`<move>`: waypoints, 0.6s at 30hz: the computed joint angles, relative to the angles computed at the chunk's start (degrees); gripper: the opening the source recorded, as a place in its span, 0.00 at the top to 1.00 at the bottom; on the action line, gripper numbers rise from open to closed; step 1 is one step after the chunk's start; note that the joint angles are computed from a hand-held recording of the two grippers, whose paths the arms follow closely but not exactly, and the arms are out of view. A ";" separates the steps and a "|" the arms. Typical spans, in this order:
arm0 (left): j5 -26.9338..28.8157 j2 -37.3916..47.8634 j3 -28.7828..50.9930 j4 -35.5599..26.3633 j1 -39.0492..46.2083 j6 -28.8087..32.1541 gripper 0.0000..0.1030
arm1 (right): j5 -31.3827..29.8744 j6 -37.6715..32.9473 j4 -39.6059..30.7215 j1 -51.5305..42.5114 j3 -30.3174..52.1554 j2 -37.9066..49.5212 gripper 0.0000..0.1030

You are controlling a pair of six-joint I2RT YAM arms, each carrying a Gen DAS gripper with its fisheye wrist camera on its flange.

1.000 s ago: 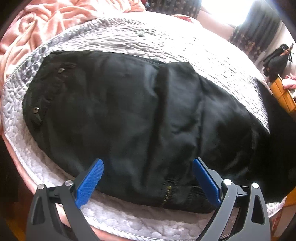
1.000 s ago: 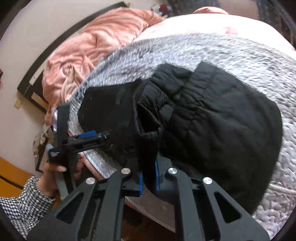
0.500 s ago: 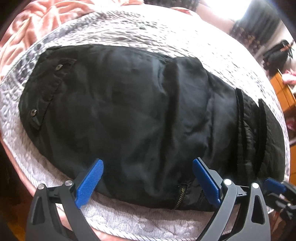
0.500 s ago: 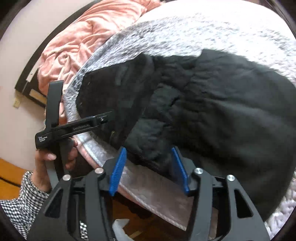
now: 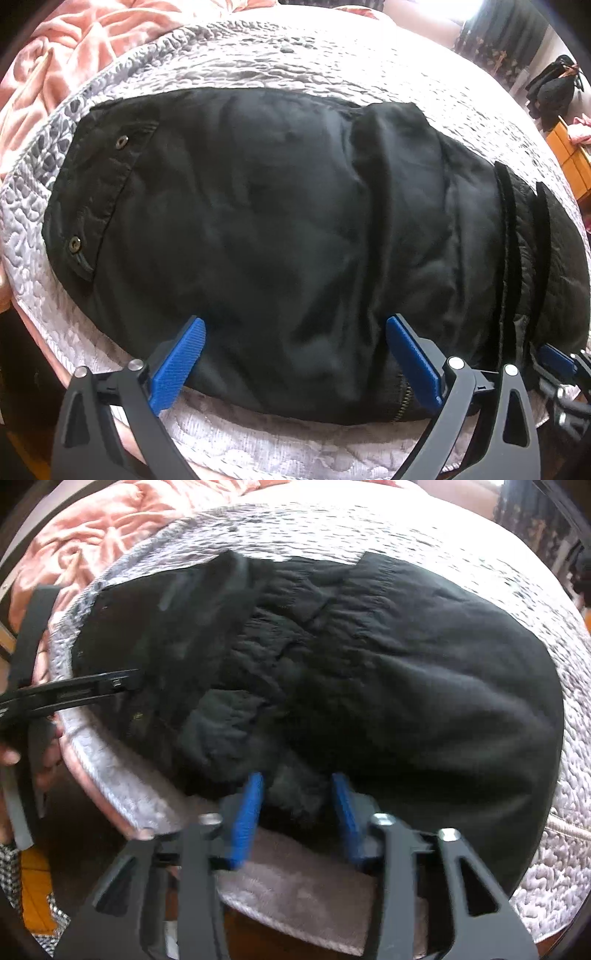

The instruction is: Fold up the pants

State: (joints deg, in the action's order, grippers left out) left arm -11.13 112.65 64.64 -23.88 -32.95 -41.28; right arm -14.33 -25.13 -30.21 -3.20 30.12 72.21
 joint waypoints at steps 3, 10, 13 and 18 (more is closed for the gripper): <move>0.16 0.12 -0.63 0.97 0.31 0.42 0.04 | -4.70 -1.67 -2.41 -4.72 2.11 3.08 0.93; 0.24 0.17 -2.67 4.60 0.74 1.70 0.04 | -19.41 -8.77 -17.87 -13.21 9.98 2.62 0.96; 0.64 -0.04 -3.41 5.73 1.05 2.05 0.04 | -25.07 -9.56 -24.01 -11.92 14.36 0.70 0.96; 0.85 -0.41 -4.08 6.48 1.35 2.67 0.04 | -21.62 -1.46 -18.08 -0.77 14.42 2.00 0.96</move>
